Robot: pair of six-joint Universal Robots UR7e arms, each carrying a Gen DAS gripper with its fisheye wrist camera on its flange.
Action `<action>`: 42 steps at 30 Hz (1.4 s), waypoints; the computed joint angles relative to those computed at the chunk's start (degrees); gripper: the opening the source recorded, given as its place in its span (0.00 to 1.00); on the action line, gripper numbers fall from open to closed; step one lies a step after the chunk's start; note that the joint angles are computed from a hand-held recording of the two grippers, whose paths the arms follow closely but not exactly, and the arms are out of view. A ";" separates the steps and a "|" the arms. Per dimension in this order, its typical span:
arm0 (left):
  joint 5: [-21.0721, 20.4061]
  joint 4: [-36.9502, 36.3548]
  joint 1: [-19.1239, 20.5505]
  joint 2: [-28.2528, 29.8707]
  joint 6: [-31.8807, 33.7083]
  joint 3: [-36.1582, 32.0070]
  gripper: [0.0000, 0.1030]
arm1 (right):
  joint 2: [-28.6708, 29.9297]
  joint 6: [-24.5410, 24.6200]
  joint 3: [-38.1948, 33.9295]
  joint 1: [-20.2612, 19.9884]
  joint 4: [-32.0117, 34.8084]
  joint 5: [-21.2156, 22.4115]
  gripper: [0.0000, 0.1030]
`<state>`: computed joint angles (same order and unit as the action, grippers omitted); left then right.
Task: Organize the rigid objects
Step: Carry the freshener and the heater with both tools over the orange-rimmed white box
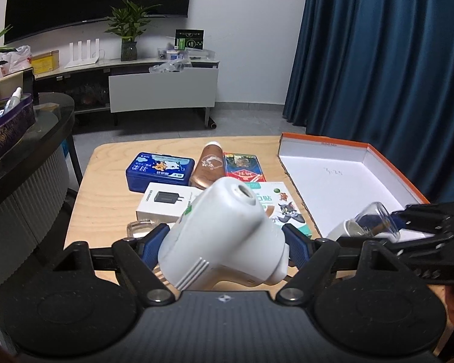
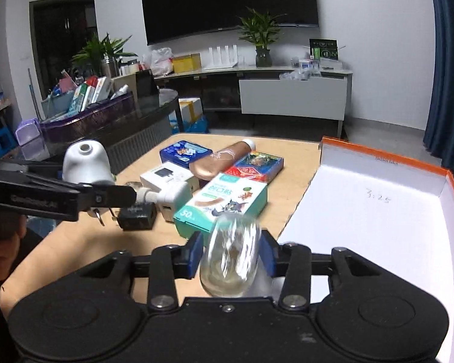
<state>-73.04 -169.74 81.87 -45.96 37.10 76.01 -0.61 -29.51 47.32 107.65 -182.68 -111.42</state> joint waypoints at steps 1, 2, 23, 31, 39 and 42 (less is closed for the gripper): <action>0.22 0.21 -0.08 -0.06 -0.21 -0.01 0.79 | 0.63 -0.84 -0.74 -0.08 -0.08 -0.12 0.53; 0.27 0.41 -0.15 -0.07 -0.40 -0.08 0.79 | 0.90 -1.09 -1.28 0.01 0.47 -0.57 0.53; -4.80 5.36 -7.43 6.72 1.80 -8.34 0.79 | -9.25 -5.22 7.48 -0.20 -21.94 -4.66 0.45; -6.37 11.16 -8.92 12.89 0.24 -18.12 0.79 | -12.58 -2.55 7.66 -1.81 -19.34 -4.53 0.38; -3.98 13.54 -8.14 14.69 -1.59 -20.49 0.79 | -11.14 5.31 3.32 -4.45 -9.97 -2.49 0.38; -3.31 14.05 -8.22 15.31 -2.05 -21.65 0.79 | -10.18 4.69 0.78 -4.36 -8.53 -2.44 0.38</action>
<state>-76.35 -155.69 73.65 -30.66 35.06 54.36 -10.79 -24.82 48.10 103.29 -191.21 -113.86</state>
